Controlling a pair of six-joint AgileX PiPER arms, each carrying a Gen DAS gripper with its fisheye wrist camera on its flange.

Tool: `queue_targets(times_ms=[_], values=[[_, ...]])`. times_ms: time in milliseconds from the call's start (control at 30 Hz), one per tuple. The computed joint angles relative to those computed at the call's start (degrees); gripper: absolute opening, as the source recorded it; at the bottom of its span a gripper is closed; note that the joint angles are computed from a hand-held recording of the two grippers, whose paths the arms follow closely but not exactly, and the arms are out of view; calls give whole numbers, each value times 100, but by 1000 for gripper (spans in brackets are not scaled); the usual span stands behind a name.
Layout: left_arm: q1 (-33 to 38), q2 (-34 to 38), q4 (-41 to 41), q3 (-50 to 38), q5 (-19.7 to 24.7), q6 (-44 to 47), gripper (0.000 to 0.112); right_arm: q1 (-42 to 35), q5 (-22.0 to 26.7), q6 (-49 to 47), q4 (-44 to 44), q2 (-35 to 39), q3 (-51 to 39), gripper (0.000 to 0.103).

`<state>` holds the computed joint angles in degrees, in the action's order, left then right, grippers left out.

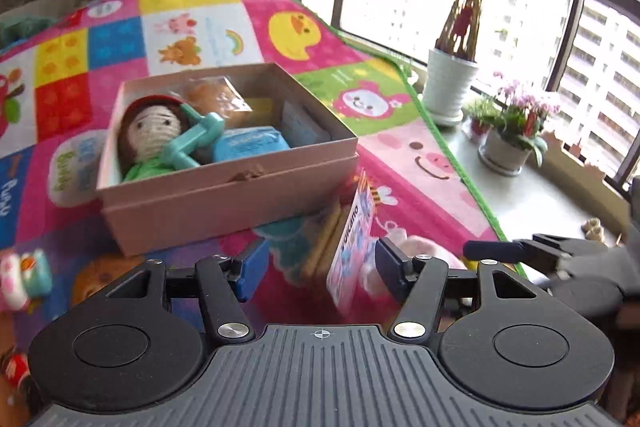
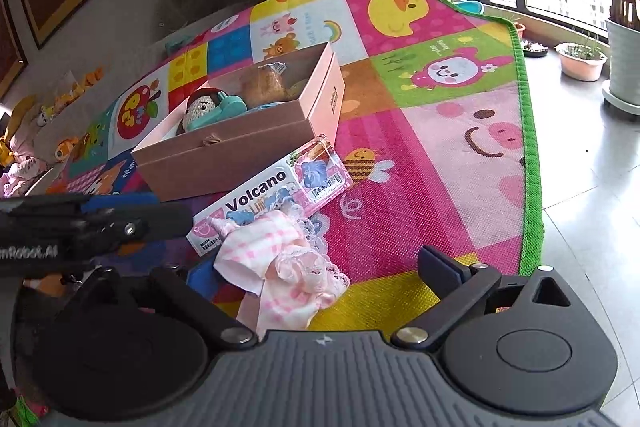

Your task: Organize objects

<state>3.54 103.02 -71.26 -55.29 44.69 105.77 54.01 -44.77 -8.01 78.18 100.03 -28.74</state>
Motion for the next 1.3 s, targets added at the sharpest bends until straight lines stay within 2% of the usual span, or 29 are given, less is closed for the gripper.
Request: queue_targets(times_ms=[33, 100, 167, 200, 233, 267, 367, 433, 533, 700, 800, 900, 1000, 1067, 1167, 1233, 1300], values=[[-186, 94, 150, -163, -99, -284, 64, 4, 87, -260, 79, -24, -37, 99], [-488, 282, 395, -424, -220, -735, 64, 141, 143, -1238, 544, -21, -175, 93], [-755, 460, 569, -601, -430, -1055, 63, 354, 64, -1918, 832, -20, -194, 67], [-882, 554, 660, -677, -559, -1217, 62, 454, 20, -2177, 950, -36, -193, 60], [-983, 628, 742, -724, -684, -1367, 57, 524, 0, -2399, 1061, -67, -195, 46], [-1060, 699, 836, -776, -793, -1527, 42, 564, 9, -2564, 1151, -121, -194, 36], [-1035, 751, 912, -820, -747, -1669, 33, 677, -43, -2732, 1287, -275, -158, 27], [-908, 674, 890, -760, -570, -1488, 27, 735, -57, -2822, 1343, -373, -140, 23], [-657, 421, 881, -517, -427, -1159, 26, 818, -93, -2945, 1404, -577, -85, 21], [95, 106, 998, -642, 676, -1346, 26, 920, -370, -2848, 1371, -1097, 167, 21], [200, -142, 666, -873, 914, -1515, 26, 800, -458, -2452, 1068, -1278, 334, 21], [-131, -108, 208, -1327, 573, -1802, 26, 594, -367, -1895, 571, -1235, 447, 21], [-685, 445, 96, -2128, -52, -2661, 26, 446, -231, -1412, 139, -1065, 472, 21], [-1007, 933, 369, -2681, -406, -3525, 26, 444, -244, -1222, 16, -1002, 500, 21], [-1232, 1528, 1004, -3267, -365, -4671, 30, 422, -247, -1012, -45, -1026, 609, 21], [-1340, 1561, 1234, -3133, -632, -4713, 31, 414, -274, -1013, 29, -1042, 665, 21], [-1306, 1373, 921, -2722, -949, -4161, 31, 385, -281, -1038, 93, -1054, 701, 21]])
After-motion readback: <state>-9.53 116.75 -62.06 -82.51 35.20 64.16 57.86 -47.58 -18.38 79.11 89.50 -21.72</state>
